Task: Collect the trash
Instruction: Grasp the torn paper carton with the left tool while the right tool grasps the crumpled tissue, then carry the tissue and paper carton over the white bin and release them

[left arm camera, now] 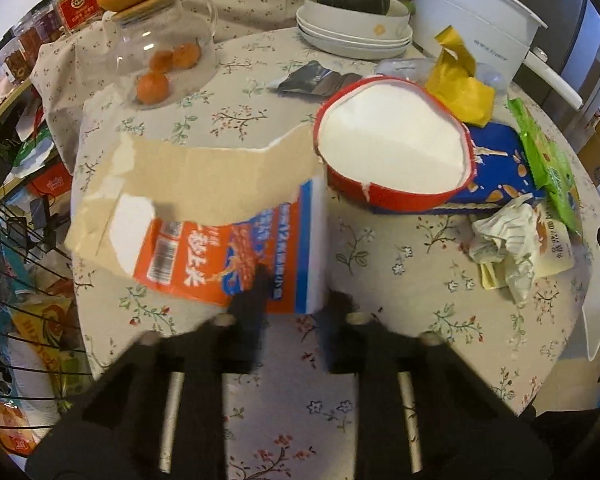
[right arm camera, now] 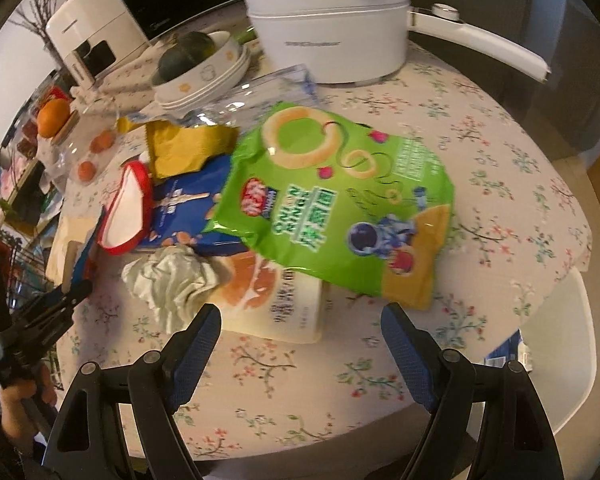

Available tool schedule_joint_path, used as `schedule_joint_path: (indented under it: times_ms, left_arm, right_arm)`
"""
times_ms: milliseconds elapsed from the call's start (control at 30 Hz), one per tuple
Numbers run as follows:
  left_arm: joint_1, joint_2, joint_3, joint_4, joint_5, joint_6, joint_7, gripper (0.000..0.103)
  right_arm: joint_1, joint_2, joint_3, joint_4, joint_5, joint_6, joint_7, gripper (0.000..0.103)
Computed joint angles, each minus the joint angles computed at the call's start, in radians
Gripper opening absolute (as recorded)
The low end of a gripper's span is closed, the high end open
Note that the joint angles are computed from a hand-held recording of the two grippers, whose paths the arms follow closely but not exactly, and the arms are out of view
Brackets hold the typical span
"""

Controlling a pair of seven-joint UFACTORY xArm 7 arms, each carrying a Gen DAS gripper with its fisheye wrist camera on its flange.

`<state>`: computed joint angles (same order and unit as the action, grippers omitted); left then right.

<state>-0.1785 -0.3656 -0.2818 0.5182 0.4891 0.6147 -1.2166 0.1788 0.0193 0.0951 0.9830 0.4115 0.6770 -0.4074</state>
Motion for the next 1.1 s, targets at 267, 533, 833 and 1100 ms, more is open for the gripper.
schedule_joint_path:
  times_ms: [267, 533, 833, 1100]
  left_arm:
    - [0.010, -0.144, -0.016, -0.026, -0.021, 0.025, -0.046, 0.005]
    - [0.023, -0.280, -0.031, -0.075, -0.099, 0.003, -0.048, 0.004]
    - [0.036, -0.380, -0.063, -0.101, -0.144, 0.018, -0.039, 0.004]
    - [0.043, -0.420, -0.085, -0.109, -0.166, 0.025, -0.045, 0.003]
  right_arm:
    - [0.024, 0.008, 0.019, -0.001, 0.006, -0.006, 0.004, 0.084]
    - [0.058, 0.031, 0.045, 0.013, 0.066, 0.002, -0.026, 0.084]
    - [0.083, 0.110, 0.077, 0.069, 0.126, 0.013, -0.035, 0.084]
    - [0.085, 0.199, 0.105, 0.123, 0.154, -0.001, -0.008, 0.073]
